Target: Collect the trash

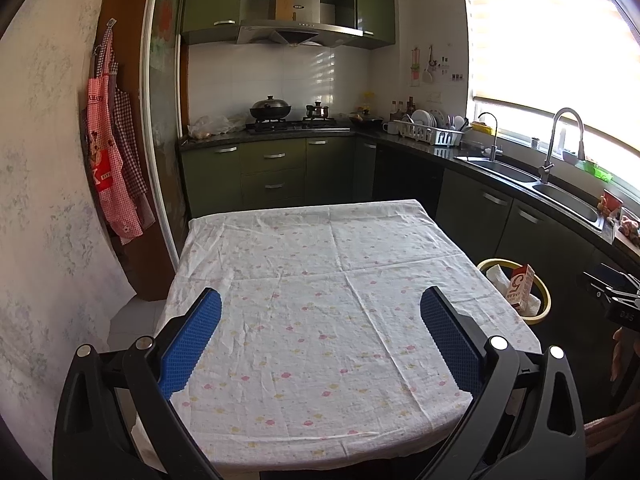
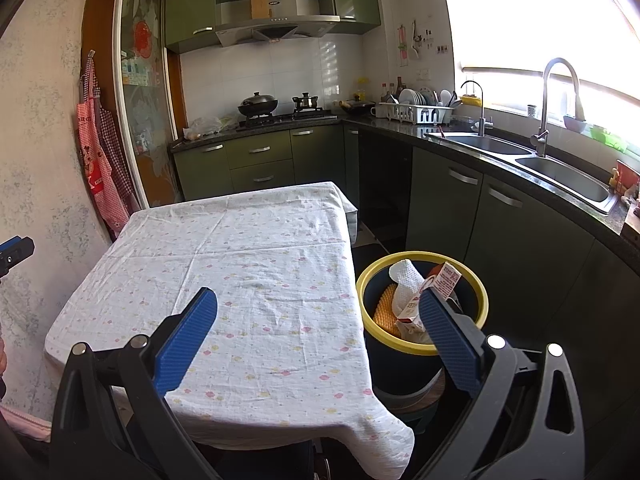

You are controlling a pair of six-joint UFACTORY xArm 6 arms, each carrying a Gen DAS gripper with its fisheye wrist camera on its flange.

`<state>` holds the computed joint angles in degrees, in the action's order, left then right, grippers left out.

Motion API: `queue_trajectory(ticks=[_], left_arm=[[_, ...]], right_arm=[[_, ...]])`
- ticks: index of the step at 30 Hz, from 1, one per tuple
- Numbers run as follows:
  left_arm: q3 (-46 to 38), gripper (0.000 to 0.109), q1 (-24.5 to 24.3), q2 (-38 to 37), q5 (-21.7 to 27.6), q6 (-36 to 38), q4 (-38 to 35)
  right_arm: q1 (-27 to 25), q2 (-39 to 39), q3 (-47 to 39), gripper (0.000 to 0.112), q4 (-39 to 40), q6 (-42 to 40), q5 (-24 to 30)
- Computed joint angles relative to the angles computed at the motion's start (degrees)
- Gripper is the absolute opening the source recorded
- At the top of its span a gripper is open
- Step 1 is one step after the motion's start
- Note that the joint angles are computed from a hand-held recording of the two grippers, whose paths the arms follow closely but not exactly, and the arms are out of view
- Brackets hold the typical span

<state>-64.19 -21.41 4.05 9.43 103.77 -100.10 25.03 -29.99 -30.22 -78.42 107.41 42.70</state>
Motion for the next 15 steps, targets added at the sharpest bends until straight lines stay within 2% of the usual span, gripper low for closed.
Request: queue_trajectory(ticks=[6,11,15], left_arm=[[-1.0,0.098,-0.1,1.2,-0.4,-1.5,2.0],[-5.2,0.098,0.2,6.4,0.5,-13.2,14.1],[-13.1,0.098,-0.2,15.2,-1.9,-23.3,24.8]], right_arm=[[-0.3,0.8,-0.5,0.096,0.0,-0.1,-0.2],[-1.9,4.7,-3.1,0.096,-0.6,-0.6,-1.8],[-5.4,11.8,-8.4,0.096,-1.0,-2.7,-5.9]])
